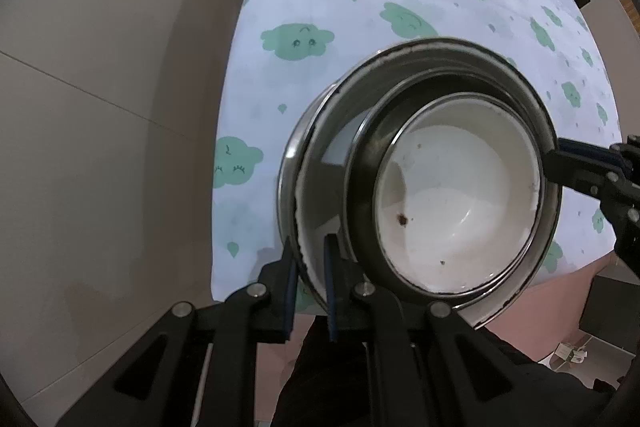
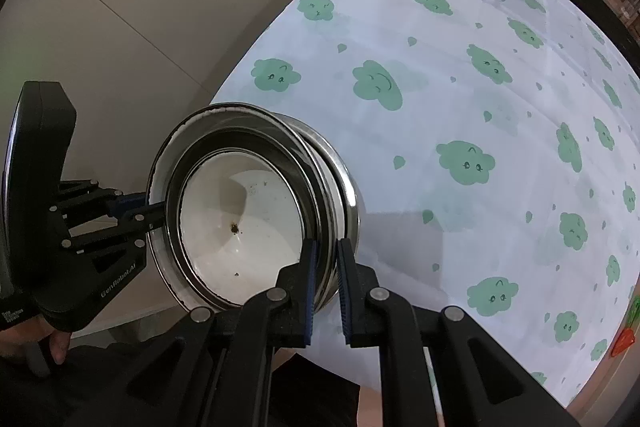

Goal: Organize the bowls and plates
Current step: 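Lower the bowl stack onto the cloth and open both grippers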

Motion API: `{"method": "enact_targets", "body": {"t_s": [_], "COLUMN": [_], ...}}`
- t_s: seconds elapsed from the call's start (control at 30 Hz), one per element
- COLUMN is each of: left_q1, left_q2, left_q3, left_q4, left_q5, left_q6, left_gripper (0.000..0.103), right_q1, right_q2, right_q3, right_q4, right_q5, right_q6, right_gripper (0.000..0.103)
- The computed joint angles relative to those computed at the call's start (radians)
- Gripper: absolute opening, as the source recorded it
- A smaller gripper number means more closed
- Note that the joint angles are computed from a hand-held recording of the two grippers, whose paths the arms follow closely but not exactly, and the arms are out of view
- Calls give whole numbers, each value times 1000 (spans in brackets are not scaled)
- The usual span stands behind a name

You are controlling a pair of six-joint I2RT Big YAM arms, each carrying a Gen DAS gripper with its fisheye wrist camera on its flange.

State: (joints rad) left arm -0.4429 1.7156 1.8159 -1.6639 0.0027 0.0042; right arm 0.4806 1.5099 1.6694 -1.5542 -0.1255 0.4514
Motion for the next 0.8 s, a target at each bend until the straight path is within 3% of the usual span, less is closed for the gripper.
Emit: {"method": "enact_targets", "body": {"t_s": [0.8], "left_q1": [-10], "left_q2": [11], "left_q3": [19], "left_q4": [6], "left_q5": [-46], "left_q6": [-1], "left_gripper": [10], "right_q1": [-11], "right_q2": [12], "right_q3": [-22], "right_q4": [-18], "right_q5": [-55], "right_q6": [-28], "right_gripper": [12]}}
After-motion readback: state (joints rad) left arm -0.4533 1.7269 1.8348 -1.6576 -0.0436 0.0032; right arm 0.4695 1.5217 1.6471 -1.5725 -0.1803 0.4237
